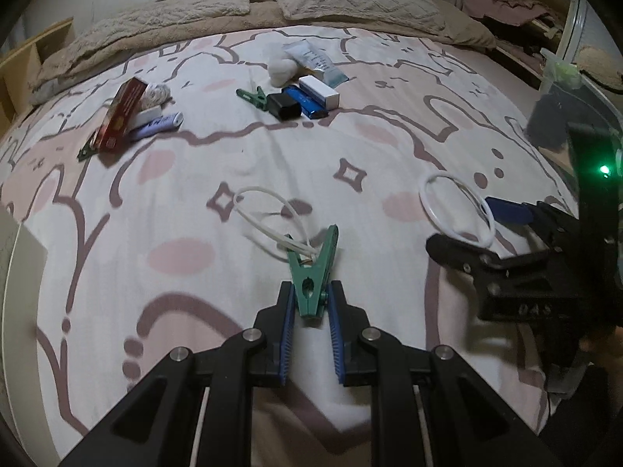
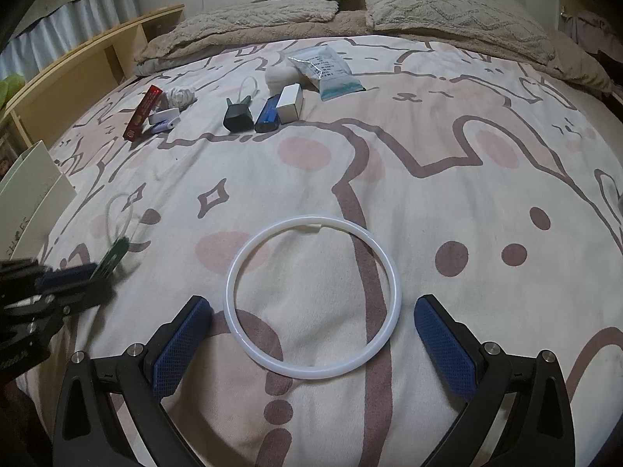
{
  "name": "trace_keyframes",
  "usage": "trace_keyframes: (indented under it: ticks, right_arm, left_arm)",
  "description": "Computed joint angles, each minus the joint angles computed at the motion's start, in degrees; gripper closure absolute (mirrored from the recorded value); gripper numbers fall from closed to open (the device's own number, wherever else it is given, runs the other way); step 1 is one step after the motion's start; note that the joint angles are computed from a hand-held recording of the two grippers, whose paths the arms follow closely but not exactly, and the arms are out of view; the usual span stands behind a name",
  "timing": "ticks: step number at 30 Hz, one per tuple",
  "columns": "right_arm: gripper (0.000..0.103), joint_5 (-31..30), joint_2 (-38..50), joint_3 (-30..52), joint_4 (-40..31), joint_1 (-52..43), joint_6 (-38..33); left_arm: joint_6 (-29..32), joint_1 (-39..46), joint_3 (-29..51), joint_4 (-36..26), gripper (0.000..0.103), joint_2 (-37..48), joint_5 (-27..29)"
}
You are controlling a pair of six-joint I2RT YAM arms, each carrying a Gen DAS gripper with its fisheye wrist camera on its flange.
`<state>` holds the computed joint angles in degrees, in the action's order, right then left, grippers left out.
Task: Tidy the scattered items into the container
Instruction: 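Carry the green clothespin with the left tool toward the white cable, then grasp the white ring with the right tool while the left tool holds the clothespin and cable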
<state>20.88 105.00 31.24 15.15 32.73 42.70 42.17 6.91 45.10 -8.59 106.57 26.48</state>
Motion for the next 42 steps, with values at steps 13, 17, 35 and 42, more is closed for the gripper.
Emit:
trace_keyframes:
  ticks: [13, 17, 35, 42]
  right_arm:
    - [0.0, 0.1, 0.2, -0.1, 0.3, 0.0, -0.1]
    - [0.0, 0.2, 0.2, 0.0, 0.1, 0.0, -0.1]
    - [0.0, 2.0, 0.5, 1.5, -2.0, 0.7, 0.2]
    - [0.005, 3.2, 0.8, 1.9, -2.6, 1.2, 0.5]
  left_arm:
    - [-3.4, -0.6, 0.9, 1.4, 0.054, 1.6, 2.0]
    - [-5.8, -2.2, 2.2, 2.3, 0.054, 2.8, 2.4]
    - [-10.7, -2.6, 2.3, 4.9, 0.013, 4.3, 2.3]
    - [-12.2, -2.4, 1.5, 5.7, 0.002, 3.8, -0.3]
